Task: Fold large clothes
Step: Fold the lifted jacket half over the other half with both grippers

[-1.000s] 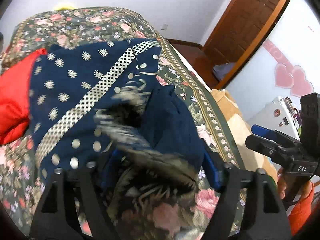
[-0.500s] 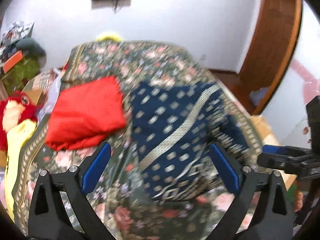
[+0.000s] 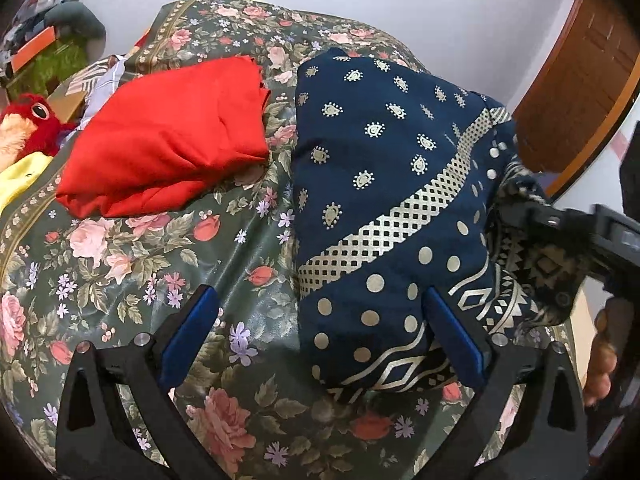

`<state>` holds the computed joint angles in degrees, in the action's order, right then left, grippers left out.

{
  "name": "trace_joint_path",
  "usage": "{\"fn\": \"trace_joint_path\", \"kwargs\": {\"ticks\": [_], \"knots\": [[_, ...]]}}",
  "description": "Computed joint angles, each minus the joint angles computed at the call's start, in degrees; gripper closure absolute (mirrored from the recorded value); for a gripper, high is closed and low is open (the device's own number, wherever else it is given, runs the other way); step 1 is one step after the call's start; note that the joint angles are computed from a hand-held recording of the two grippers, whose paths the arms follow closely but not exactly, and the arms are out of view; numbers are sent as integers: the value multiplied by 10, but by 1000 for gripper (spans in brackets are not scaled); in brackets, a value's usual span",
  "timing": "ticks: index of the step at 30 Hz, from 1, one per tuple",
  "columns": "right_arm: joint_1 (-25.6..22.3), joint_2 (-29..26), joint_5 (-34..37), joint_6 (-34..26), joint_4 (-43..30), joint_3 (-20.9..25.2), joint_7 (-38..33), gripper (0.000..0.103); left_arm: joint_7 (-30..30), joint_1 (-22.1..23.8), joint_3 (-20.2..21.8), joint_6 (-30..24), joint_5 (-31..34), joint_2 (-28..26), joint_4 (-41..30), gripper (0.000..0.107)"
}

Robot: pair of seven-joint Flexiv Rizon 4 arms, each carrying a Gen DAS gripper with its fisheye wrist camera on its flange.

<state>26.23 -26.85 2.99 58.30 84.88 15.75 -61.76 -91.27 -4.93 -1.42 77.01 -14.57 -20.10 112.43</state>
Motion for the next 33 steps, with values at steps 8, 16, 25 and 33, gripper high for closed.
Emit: {"fn": "trace_joint_path", "kwargs": {"ticks": [8,16,25,33], "knots": [[-21,37,11,67,21,15,-76,88,-81,-47,66,9,112,20,-36,4],[-17,27,-19,38,46,-13,-48,88,-97,-33,46,-44,122,-18,-74,4],[-33,33,-7,42,77,-8,-63,85,-62,-35,37,-44,108,-23,-68,4],[-13,78,-89,54,145,-53,0,74,-25,-10,12,-14,78,8,-9,4]]}}
